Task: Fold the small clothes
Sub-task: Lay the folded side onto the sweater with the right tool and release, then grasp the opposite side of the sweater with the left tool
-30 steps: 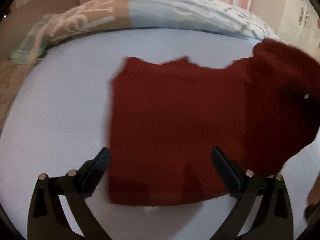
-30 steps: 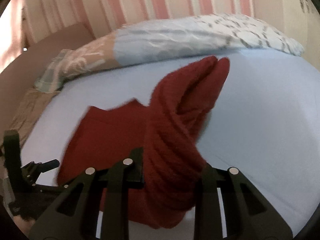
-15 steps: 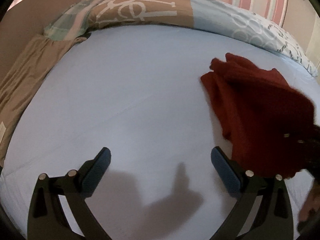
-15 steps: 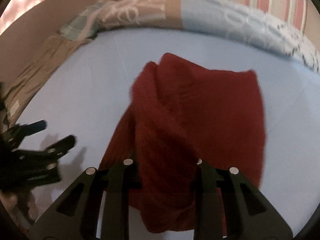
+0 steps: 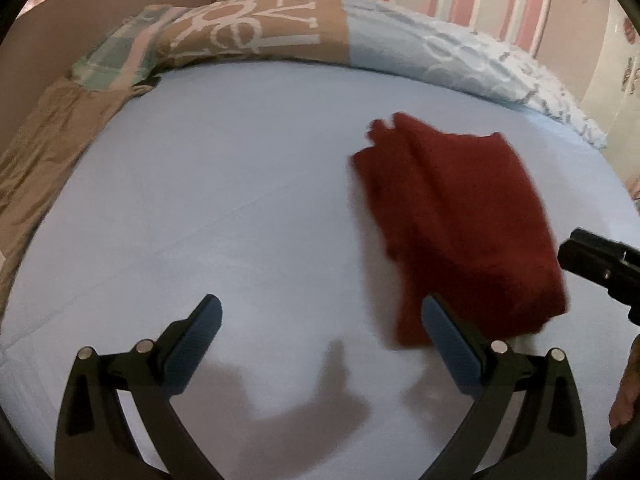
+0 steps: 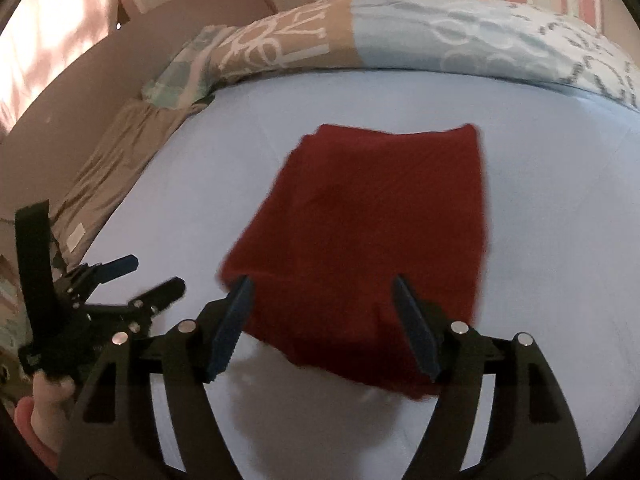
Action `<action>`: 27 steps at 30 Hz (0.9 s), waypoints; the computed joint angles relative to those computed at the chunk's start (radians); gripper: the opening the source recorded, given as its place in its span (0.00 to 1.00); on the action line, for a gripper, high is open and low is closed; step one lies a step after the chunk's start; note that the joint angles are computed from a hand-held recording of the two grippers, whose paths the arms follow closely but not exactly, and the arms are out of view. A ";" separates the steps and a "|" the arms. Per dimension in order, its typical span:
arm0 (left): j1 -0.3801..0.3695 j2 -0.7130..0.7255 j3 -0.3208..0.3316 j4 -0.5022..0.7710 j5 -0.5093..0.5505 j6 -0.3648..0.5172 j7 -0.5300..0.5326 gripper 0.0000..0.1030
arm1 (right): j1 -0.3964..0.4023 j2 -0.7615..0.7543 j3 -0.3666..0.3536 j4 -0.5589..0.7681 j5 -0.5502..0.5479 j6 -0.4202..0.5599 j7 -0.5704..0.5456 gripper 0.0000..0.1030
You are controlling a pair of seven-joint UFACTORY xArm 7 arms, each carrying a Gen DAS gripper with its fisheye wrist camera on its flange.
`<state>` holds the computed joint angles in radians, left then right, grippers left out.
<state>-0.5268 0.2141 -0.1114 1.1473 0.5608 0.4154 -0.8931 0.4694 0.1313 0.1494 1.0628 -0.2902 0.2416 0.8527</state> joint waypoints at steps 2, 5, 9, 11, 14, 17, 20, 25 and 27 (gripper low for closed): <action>0.001 0.010 -0.016 0.015 -0.033 -0.015 0.026 0.98 | 0.025 -0.055 -0.051 -0.053 -0.088 0.012 0.085 0.74; -0.030 0.059 -0.021 0.078 -0.041 0.004 0.052 0.98 | -0.030 -0.099 -0.034 -0.113 -0.187 0.050 0.192 0.75; -0.094 0.113 -0.009 0.153 0.000 -0.010 0.079 0.98 | -0.092 -0.139 -0.011 -0.201 -0.146 -0.004 0.220 0.75; -0.108 0.144 -0.011 0.192 -0.006 -0.011 0.126 0.98 | -0.114 -0.156 0.000 -0.230 -0.129 -0.014 0.220 0.75; -0.091 0.216 -0.048 0.273 -0.106 0.020 0.268 0.97 | -0.138 -0.153 0.012 -0.235 -0.122 -0.027 0.224 0.75; -0.078 0.267 -0.065 0.325 -0.214 0.061 0.365 0.78 | -0.153 -0.159 0.016 -0.252 -0.122 -0.043 0.236 0.75; -0.053 0.288 -0.075 0.328 -0.321 0.073 0.436 0.47 | -0.165 -0.160 0.018 -0.263 -0.117 -0.056 0.237 0.75; 0.014 0.234 -0.101 0.212 -0.483 -0.026 0.505 0.21 | -0.170 -0.153 0.022 -0.265 -0.124 -0.073 0.245 0.75; 0.046 0.199 -0.123 0.136 -0.553 -0.093 0.524 0.21 | -0.167 -0.141 0.024 -0.260 -0.125 -0.081 0.237 0.75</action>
